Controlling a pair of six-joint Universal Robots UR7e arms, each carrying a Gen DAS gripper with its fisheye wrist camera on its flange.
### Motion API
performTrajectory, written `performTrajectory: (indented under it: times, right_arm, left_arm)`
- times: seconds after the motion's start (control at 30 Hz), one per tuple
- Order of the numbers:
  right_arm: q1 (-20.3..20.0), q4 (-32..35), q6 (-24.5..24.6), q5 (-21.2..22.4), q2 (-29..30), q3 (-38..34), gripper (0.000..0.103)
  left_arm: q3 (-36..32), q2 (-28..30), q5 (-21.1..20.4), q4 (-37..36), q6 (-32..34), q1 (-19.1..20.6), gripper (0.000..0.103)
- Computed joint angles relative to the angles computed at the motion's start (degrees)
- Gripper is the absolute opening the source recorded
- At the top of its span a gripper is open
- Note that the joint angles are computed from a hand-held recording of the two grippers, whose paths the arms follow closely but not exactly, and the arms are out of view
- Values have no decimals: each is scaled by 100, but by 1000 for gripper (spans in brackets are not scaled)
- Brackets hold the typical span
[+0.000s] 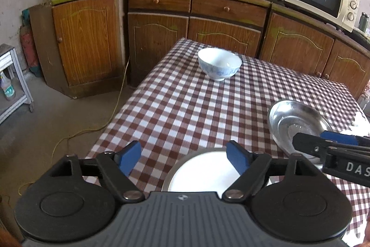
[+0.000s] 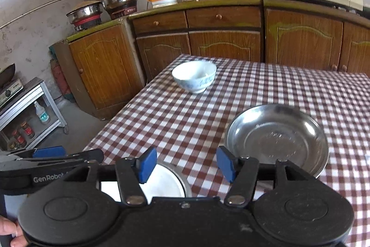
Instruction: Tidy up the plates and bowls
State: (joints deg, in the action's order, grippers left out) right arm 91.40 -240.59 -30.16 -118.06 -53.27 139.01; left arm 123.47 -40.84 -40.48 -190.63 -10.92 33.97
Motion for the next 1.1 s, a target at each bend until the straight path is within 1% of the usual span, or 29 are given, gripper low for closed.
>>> performTrajectory:
  times: [0.2,0.37,0.6,0.8,1.1]
  right_arm:
    - [105,124,-24,-56,-283,60,77]
    - [182,325,-59,-71,-481,73,78]
    - [346,517,-97,-151,-698,-12,78]
    - [430,609,-158,-190,-802,-106,78]
    - [449,707,-209,-156,-877,-201,79]
  left_arm:
    - [-101,-18,37,84,61,-110,90]
    - [-190,-75,-6,257,-5,-131,92]
    - [-381,-114,6,393,99,-189,93]
    - [-508,-102,22,334,251,-237,94]
    - [-600,-32,33,261,379,-244,94]
